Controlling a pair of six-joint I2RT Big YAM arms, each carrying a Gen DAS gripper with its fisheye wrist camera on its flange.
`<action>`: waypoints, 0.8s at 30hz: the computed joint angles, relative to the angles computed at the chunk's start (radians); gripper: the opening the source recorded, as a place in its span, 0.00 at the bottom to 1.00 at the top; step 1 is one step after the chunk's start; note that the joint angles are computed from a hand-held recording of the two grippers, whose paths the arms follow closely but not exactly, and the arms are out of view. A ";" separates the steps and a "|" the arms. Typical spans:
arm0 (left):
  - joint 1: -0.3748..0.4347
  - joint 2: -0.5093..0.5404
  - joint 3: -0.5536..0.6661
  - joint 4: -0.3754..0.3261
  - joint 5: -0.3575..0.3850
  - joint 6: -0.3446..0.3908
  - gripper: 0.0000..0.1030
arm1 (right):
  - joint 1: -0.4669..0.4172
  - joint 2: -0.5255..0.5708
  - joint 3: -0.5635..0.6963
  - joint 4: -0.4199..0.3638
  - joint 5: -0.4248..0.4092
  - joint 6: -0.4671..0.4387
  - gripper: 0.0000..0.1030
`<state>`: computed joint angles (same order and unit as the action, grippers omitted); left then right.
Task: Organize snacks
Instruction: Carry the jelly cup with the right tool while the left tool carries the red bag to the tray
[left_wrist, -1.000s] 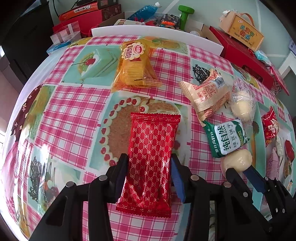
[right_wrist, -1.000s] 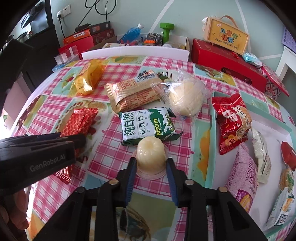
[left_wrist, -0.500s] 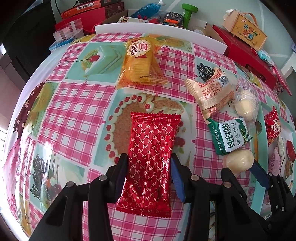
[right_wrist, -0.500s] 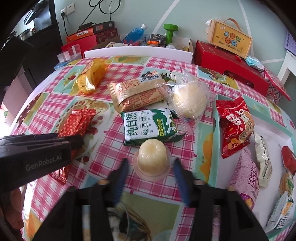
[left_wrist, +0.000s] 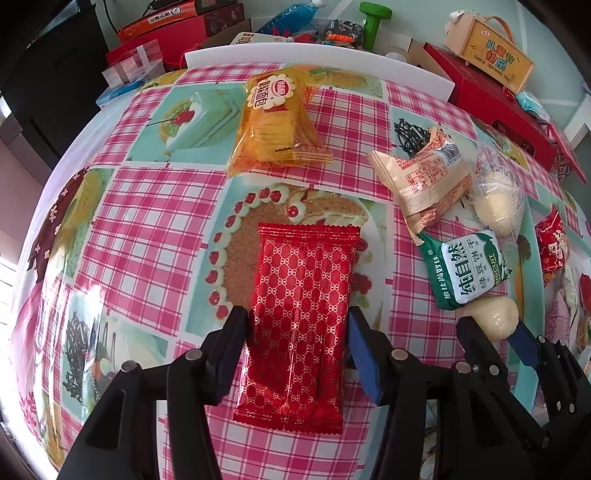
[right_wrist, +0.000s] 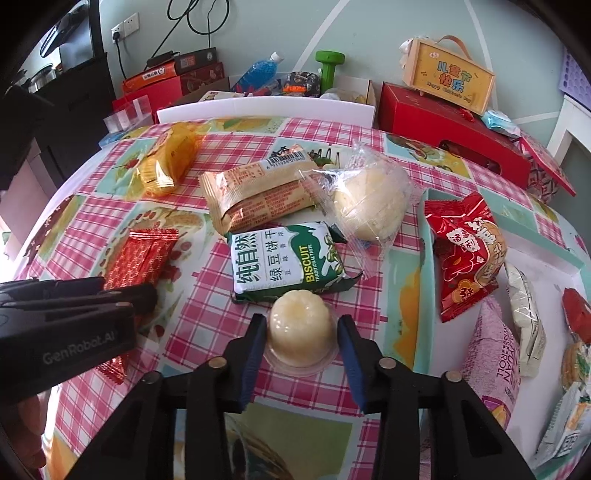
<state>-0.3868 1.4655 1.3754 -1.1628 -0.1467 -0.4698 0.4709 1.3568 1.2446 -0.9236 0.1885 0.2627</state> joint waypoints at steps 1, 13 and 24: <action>-0.001 0.002 0.001 0.000 -0.003 0.002 0.58 | 0.001 0.001 0.001 -0.004 0.002 -0.001 0.39; 0.027 -0.012 -0.015 0.037 0.030 -0.040 0.45 | 0.004 0.000 0.005 -0.013 0.006 0.004 0.39; 0.052 -0.037 -0.030 0.058 0.060 -0.068 0.45 | -0.003 -0.018 0.009 -0.010 -0.004 0.005 0.39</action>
<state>-0.3353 1.4286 1.3458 -1.1051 -0.0867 -0.5373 0.4680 1.3384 1.2539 -0.9335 0.1842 0.2675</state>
